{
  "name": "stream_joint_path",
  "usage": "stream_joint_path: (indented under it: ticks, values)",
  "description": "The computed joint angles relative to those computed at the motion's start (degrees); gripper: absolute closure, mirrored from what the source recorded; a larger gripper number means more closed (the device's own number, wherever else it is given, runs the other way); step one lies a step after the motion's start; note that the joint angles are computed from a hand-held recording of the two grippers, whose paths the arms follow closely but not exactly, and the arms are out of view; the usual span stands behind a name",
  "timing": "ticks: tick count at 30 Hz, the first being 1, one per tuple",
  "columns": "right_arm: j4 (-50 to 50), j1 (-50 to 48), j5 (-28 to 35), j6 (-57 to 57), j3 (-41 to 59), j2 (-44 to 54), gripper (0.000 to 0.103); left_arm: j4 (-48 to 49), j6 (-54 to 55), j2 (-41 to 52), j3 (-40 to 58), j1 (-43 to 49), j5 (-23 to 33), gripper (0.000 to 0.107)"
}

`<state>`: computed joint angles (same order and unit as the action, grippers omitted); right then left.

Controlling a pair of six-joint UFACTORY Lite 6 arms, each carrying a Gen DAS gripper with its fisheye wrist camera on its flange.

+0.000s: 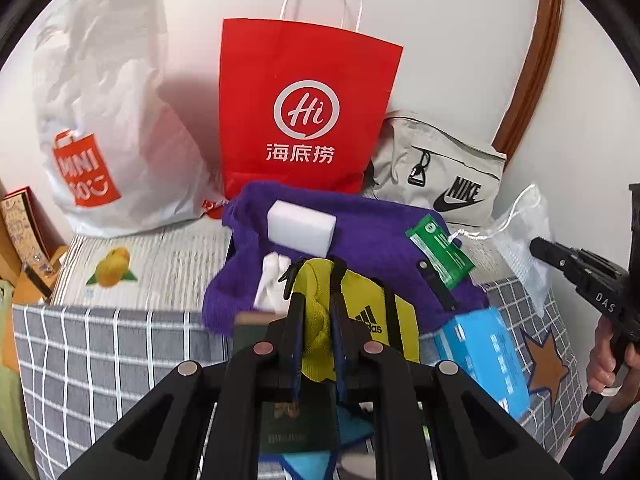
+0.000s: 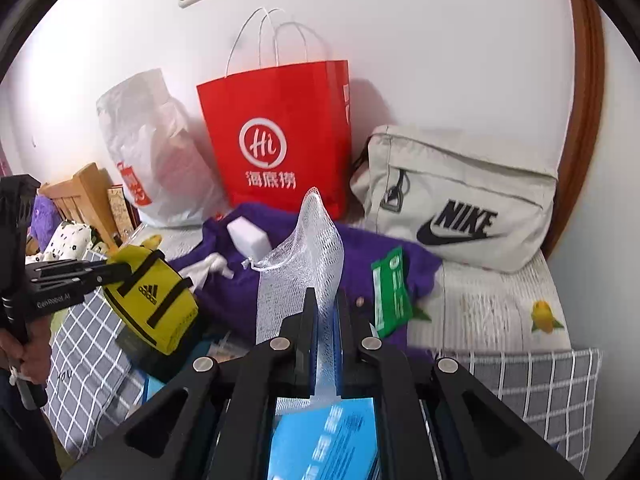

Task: Organize soft objects
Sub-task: 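Carry the yellow pouch with the left tool while the right tool carries the mesh bag to the towel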

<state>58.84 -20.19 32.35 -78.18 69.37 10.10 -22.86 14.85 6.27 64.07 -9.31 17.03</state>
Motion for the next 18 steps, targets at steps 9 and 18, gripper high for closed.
stream_joint_path:
  ticks: [9, 18]
  values:
    - [-7.3, 4.0, 0.2, 10.5, 18.6, 14.4, 0.097, 0.8, -0.5, 17.3, 20.1, 1.1, 4.4, 0.095]
    - [-13.8, 6.5, 0.7, 17.9, 32.1, 28.5, 0.097, -2.9, 3.5, 30.4, 33.8, 2.5, 8.3, 0.095]
